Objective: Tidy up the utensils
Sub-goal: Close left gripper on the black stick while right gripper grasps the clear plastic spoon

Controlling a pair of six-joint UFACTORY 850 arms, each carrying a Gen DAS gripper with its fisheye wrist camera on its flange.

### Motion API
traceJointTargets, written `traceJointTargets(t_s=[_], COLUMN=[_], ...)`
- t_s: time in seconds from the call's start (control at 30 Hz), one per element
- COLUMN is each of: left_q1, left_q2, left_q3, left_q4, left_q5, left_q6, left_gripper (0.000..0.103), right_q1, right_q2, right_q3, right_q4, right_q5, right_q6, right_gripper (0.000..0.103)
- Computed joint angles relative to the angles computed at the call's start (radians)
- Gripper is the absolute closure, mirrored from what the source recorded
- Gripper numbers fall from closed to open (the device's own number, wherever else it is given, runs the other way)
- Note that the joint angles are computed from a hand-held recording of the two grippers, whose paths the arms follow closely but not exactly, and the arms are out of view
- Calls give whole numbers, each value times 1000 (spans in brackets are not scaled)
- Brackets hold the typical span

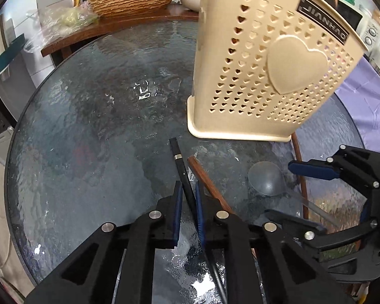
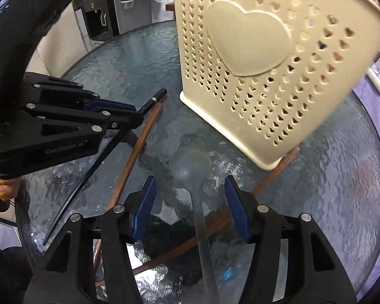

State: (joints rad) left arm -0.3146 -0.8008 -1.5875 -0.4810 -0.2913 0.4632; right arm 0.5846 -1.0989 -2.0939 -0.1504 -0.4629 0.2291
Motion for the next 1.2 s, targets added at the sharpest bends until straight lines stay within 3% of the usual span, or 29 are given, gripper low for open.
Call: traceJointTargets(t_s=[0.3, 0.5, 0.73, 1.0, 1.2], left_q1=[12, 6, -6, 6, 10], left_q2=[-35, -36, -43, -26, 56], left_q3=[-59, -61, -69, -45, 45], left_q4=[9, 50, 161, 55, -228], left_q5=[-39, -32, -4, 27, 106], left_q6=[-22, -70, -191, -134, 140], left_gripper=[94, 94, 96, 96, 96], right_q1=[-6, 2, 14, 14, 3], right_q2=[-103, -161, -212, -3, 133], right_q3=[-190, -297, -389, -32, 157], right_q4=[69, 75, 47, -31, -22], right_q5=[-94, -144, -182, 89, 282], right_q6=[-62, -73, -39, 108, 192], right_gripper=[47, 65, 66, 66, 66])
